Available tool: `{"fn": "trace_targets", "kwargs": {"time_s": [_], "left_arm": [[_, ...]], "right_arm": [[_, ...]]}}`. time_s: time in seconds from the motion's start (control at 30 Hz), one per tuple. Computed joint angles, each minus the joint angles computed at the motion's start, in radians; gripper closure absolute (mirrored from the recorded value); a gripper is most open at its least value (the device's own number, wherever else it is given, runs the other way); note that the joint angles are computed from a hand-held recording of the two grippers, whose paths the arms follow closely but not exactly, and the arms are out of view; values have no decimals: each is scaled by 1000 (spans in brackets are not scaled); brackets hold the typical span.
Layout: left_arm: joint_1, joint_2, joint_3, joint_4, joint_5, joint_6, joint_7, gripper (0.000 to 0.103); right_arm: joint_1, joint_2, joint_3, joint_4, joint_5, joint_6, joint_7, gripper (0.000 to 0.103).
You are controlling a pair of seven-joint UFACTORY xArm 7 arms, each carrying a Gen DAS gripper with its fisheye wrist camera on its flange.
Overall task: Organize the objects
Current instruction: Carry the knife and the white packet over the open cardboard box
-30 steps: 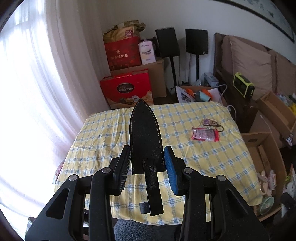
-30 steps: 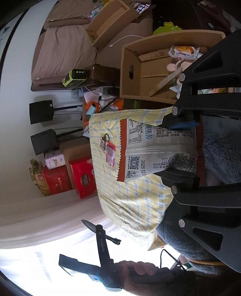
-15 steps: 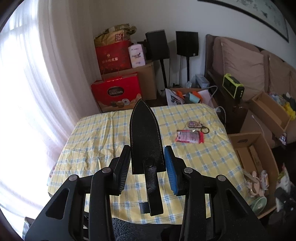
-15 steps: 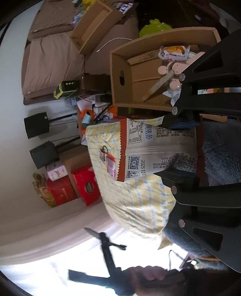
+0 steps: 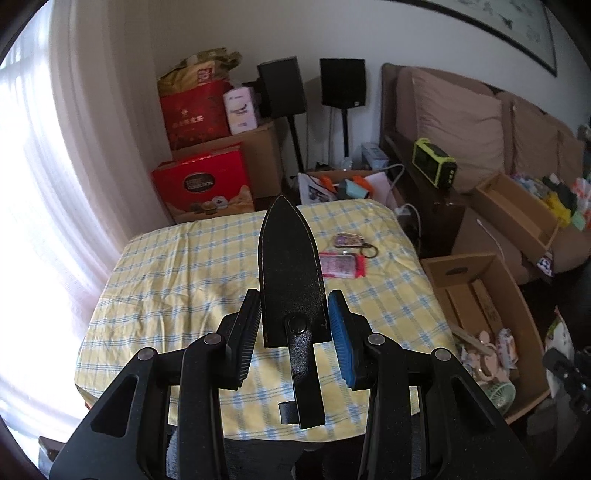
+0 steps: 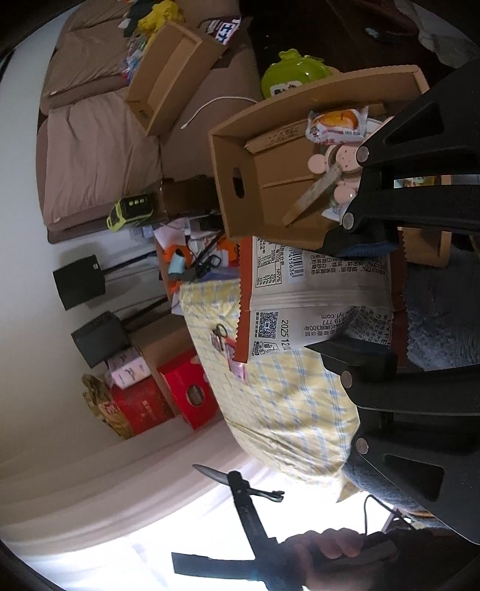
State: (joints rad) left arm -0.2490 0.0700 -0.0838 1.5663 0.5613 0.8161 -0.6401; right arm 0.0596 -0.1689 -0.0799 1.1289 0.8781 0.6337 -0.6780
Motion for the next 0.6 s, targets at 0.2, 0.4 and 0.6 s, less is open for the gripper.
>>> {"fn": "trace_targets", "kwargs": {"time_s": [0.2, 0.4, 0.6], "left_arm": [[-19, 13, -11, 8, -12, -7, 16, 68], [-38, 20, -15, 11, -23, -11, 31, 68], [-49, 22, -16, 9, -29, -23, 34, 68]], "right_arm": [[-13, 2, -8, -1, -1, 3, 15, 68], [-20, -1, -10, -5, -5, 1, 23, 68], [-23, 1, -7, -7, -25, -12, 36, 68]]}}
